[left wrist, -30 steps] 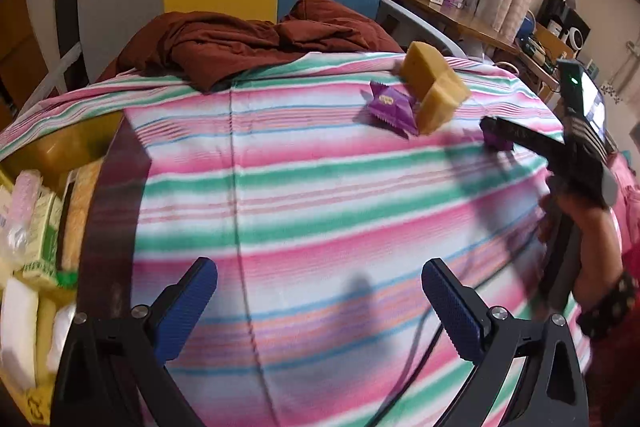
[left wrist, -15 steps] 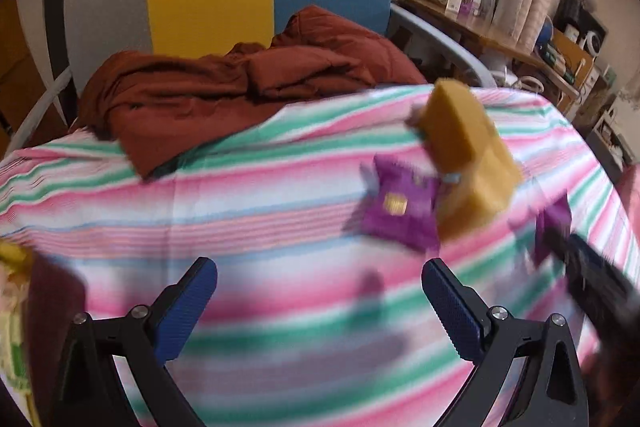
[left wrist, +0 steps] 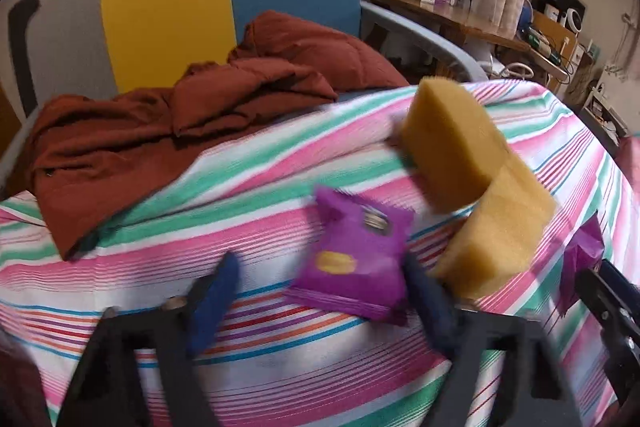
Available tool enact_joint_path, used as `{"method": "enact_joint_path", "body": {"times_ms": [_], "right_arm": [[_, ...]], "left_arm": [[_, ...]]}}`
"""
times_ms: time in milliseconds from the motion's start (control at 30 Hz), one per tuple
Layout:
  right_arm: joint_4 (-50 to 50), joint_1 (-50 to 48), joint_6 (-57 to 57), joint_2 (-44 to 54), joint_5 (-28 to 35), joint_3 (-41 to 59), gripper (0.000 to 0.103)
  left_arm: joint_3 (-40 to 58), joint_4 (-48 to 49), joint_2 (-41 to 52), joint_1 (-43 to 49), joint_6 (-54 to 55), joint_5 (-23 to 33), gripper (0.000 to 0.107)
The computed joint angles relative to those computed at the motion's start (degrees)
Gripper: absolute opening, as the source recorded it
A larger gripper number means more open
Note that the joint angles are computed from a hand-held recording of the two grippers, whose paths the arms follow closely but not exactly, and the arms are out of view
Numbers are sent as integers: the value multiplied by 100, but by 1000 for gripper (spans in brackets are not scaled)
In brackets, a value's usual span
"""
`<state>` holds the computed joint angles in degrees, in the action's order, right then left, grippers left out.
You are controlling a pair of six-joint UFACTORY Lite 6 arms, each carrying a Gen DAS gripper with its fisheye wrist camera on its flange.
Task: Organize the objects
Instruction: 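Grasp a purple candy with the right tool while the left tool grasps another purple candy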
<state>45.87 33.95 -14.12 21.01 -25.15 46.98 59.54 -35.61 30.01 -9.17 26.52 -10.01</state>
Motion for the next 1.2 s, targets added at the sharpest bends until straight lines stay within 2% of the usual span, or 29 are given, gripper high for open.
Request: {"method": "enact_joint_path", "body": {"times_ms": [100, 167, 200, 300, 367, 433, 467, 567, 700, 767, 800, 833, 933, 1067, 1133, 1167, 1200], "right_arm": [[160, 47, -152, 27, -22, 32, 50], [347, 87, -357, 26, -54, 48, 50], [423, 103, -438, 36, -67, 63, 50], [536, 142, -546, 55, -121, 75, 49], [628, 155, -640, 44, -155, 75, 47], [754, 209, -765, 29, -227, 67, 27], [934, 232, -935, 60, -238, 110, 24], [1143, 149, -1164, 196, -87, 272, 24], [359, -37, -250, -41, -105, -56, 24], [-479, -155, 475, -259, -4, -225, 27], [-666, -205, 620, -328, 4, -251, 36], [-613, -235, 539, -374, -24, -235, 49], [-303, -378, 62, -296, 114, 120, 70], [-734, -719, 428, 459, 881, 1026, 70], [-451, -756, 90, 874, 1105, 1452, 70], [-383, -765, 44, 998, 1202, 1577, 68], [-534, -784, 237, 1083, 1259, 1657, 59]], "left_arm": [[-105, 281, -50, -76, -243, -181, 54], [-267, 1063, -142, -100, -925, -298, 53], [-373, 1135, -200, -122, -976, -402, 53], [-648, 533, -387, -270, -391, -705, 53], [-1104, 653, -717, -375, -512, -1109, 53], [-1545, 621, -1058, -487, -499, -1485, 53], [-1752, 480, -1218, -575, -393, -1681, 53], [-2170, 320, -1566, -708, -280, -1932, 53], [-2658, 514, -2017, -673, -495, -2056, 53], [-2873, 527, -2221, -655, -567, -2115, 53], [-2892, 564, -2227, -645, -620, -2124, 53], [-2896, 625, -2220, -618, -685, -2109, 53], [-2826, 820, -2116, -516, -857, -2018, 53], [-2784, 926, -2016, -483, -932, -1952, 53], [-2778, 1016, -1990, -453, -1021, -1928, 53], [-2778, 1070, -1983, -428, -1080, -1917, 53], [-2766, 1128, -1966, -400, -1139, -1904, 53]]}}
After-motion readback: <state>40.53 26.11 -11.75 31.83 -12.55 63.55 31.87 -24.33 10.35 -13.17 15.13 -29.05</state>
